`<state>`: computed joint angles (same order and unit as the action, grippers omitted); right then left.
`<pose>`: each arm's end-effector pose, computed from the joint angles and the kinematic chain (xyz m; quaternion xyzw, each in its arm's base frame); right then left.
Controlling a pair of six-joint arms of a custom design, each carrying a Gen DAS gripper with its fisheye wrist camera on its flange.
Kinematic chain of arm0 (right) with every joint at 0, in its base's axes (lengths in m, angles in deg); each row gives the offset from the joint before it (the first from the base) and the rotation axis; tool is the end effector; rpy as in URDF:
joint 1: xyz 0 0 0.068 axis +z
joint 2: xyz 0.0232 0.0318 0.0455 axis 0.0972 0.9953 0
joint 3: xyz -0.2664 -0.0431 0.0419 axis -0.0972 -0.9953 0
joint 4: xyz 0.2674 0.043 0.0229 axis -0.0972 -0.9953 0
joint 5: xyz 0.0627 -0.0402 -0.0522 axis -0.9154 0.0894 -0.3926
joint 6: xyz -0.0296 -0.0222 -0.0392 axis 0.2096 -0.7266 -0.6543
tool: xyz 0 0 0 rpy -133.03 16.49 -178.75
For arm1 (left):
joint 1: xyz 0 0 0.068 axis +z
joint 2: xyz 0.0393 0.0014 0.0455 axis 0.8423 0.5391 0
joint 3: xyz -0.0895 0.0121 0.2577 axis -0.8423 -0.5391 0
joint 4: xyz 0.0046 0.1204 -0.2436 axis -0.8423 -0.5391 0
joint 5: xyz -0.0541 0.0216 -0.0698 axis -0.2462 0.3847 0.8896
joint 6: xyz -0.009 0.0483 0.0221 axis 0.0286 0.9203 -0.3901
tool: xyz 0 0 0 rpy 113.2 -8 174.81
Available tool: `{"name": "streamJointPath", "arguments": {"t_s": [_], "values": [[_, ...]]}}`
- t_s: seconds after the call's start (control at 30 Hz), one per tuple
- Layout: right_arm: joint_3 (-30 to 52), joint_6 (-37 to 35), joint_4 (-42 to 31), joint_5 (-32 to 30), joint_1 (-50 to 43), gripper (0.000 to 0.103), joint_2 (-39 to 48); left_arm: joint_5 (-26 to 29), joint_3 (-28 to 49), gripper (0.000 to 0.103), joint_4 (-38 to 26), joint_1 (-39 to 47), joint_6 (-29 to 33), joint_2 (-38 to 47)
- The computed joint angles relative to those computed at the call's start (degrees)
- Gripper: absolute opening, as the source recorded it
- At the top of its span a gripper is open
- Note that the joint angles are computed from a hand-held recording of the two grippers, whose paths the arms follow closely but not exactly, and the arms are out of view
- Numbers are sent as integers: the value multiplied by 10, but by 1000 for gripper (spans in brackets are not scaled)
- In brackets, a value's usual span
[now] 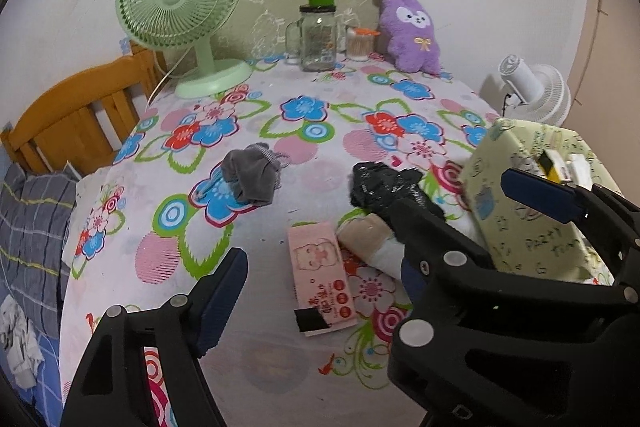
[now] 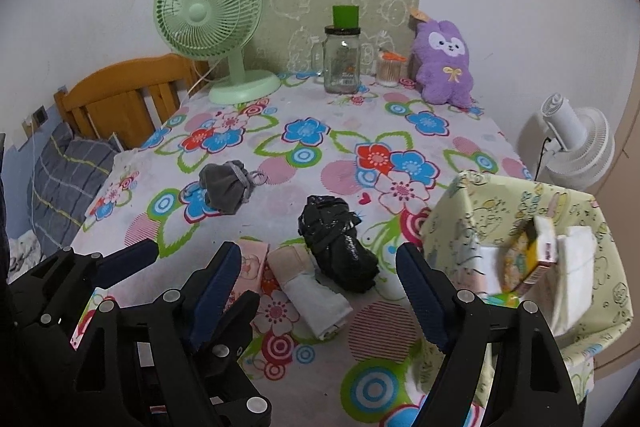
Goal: Organize soft objects
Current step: 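Move the right gripper to the black plastic bag while the left moves to the pink wipes pack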
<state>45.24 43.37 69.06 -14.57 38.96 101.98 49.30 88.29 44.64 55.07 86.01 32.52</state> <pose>0.2927 0.1715 0.0682 0.0851 0.9194 -0.0422 0.3817 0.3201 -0.0241 0.0579 0.2275 0.9084 -0.0980 0.3368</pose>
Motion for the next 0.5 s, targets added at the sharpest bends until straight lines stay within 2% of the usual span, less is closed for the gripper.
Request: {"name": "streamJointPath", "arguments": {"t_s": [0.5], "values": [[73,-19,-8,-34,-42,70,87,-23,83,81,-30,-10,-21,98]]}}
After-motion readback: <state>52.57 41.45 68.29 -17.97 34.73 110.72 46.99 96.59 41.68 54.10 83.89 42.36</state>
